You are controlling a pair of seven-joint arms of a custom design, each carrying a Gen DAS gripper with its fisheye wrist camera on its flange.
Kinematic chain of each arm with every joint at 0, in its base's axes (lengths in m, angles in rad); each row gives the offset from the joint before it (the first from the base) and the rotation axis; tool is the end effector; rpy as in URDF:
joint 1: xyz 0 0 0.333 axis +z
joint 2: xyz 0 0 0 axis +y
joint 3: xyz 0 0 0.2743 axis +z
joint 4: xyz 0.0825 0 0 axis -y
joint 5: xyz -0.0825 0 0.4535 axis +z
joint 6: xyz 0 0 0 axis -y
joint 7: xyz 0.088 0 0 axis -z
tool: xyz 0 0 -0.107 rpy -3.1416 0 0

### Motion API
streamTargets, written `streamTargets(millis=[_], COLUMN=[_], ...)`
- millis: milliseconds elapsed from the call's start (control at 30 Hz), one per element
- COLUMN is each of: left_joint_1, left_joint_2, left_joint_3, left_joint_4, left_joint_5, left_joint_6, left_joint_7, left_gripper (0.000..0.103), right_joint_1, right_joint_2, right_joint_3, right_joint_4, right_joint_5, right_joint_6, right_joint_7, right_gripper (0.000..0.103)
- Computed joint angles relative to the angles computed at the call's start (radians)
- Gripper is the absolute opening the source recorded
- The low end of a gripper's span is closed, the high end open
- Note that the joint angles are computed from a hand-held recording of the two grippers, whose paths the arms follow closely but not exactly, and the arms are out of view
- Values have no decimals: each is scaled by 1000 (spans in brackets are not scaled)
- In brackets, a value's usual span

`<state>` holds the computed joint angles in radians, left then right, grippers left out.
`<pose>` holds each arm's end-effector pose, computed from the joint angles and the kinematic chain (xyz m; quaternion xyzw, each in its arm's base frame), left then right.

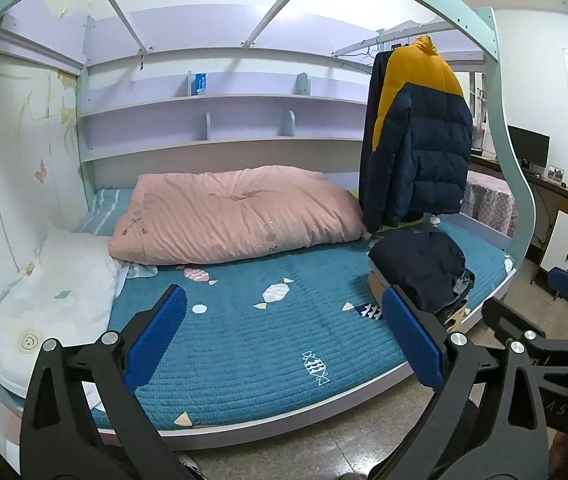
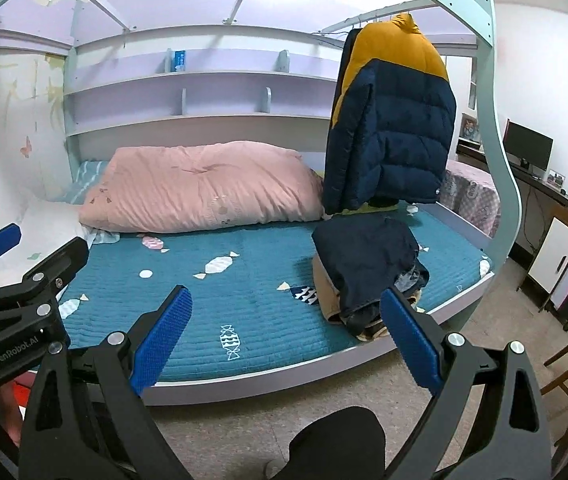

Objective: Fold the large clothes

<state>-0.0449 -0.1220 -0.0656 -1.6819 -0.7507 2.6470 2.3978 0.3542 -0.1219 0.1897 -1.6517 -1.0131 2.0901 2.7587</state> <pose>0.6347 -0.0549 0.7237 -0.4237 0.7005 -0.4840 0.3091 0.5564 0.2964 0.6951 -0.4785 0.6946 -0.4602 0.2771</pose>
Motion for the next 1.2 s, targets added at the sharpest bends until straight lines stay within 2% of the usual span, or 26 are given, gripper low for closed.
streamTargets(millis=[467, 1200], left_joint_1=[-2, 19], left_joint_2=[6, 38], left_joint_3=[4, -9], left_joint_4=[10, 48], left_joint_5=[-38, -17], left_joint_6=[1, -15], left_joint_7=[29, 13], left_gripper=[98, 98], right_joint_1=[0, 2], right_joint_2=[5, 16], right_joint_3=[-1, -11], right_joint_4=[7, 22], right_joint_5=[-4, 22], right_joint_6=[9, 9], right_joint_7=[4, -32], right_gripper=[92, 92])
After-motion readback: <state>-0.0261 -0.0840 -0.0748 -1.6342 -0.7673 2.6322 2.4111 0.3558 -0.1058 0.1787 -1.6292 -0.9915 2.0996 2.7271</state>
